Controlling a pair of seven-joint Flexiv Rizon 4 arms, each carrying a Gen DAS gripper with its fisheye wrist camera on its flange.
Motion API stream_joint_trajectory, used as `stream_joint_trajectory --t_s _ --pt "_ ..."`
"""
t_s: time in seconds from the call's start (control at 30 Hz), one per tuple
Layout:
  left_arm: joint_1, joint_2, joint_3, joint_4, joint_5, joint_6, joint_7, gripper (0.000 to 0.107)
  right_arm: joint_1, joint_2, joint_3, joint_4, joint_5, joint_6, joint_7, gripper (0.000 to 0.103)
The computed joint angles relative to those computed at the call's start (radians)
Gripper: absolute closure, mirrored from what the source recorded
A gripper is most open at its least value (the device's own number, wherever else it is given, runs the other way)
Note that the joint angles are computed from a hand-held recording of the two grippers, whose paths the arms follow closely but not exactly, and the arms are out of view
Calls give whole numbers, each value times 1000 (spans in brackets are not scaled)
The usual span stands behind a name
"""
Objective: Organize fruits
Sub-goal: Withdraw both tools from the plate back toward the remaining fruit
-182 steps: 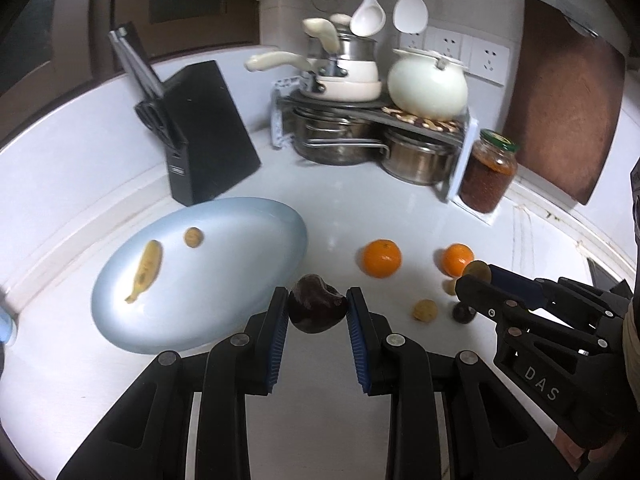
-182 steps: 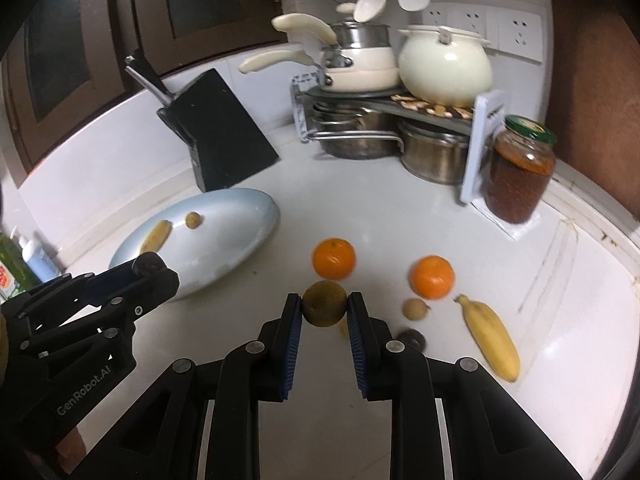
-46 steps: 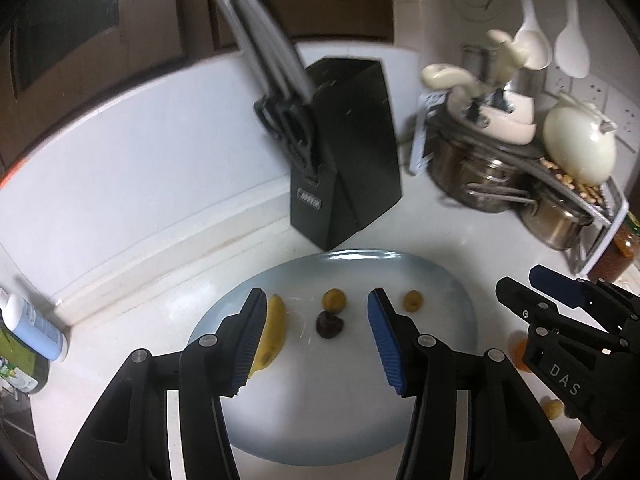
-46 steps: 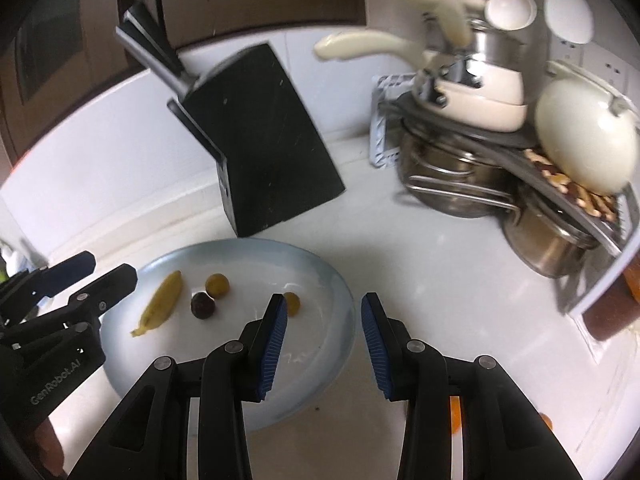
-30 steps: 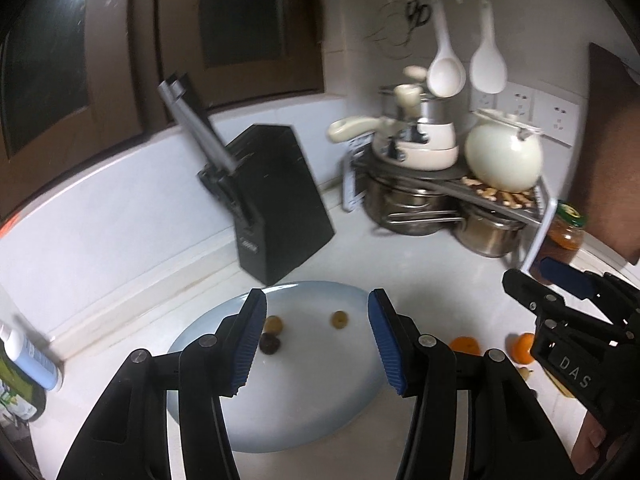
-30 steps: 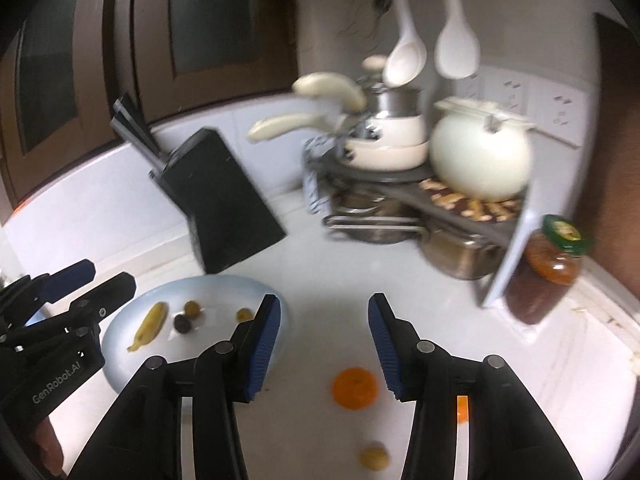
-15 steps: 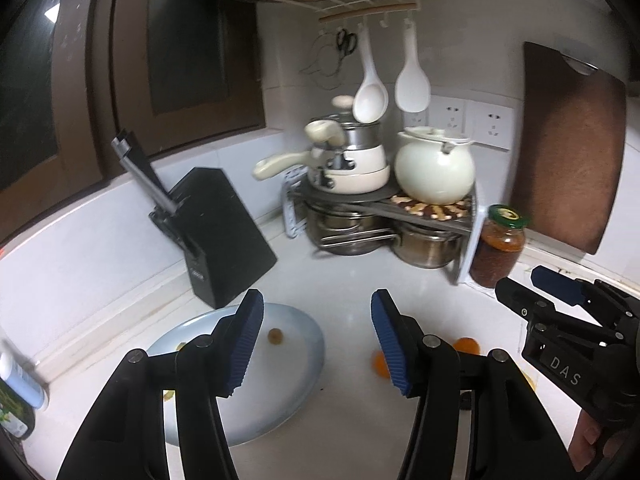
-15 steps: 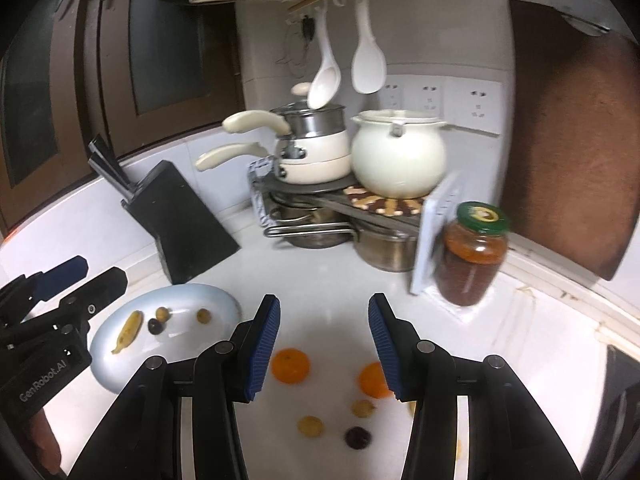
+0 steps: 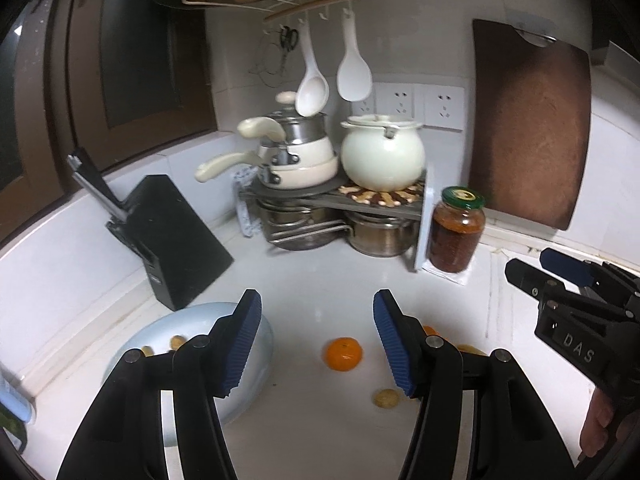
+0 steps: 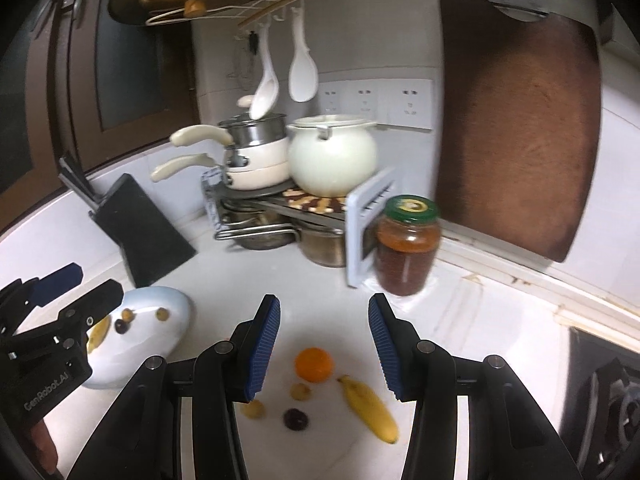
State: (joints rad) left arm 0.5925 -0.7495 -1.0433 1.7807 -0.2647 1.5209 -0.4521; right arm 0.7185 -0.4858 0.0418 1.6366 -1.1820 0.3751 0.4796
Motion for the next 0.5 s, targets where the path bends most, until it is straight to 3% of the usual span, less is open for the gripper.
stream_joint_trajectory --t_s 0.23,0.5 --pt "-6 6 -1 33 12 -4 10 49 2 34 22 53 37 -62 44 56" --pt "-7 16 2 70 25 -14 12 49 -22 61 48 108 62 -45 66 56"
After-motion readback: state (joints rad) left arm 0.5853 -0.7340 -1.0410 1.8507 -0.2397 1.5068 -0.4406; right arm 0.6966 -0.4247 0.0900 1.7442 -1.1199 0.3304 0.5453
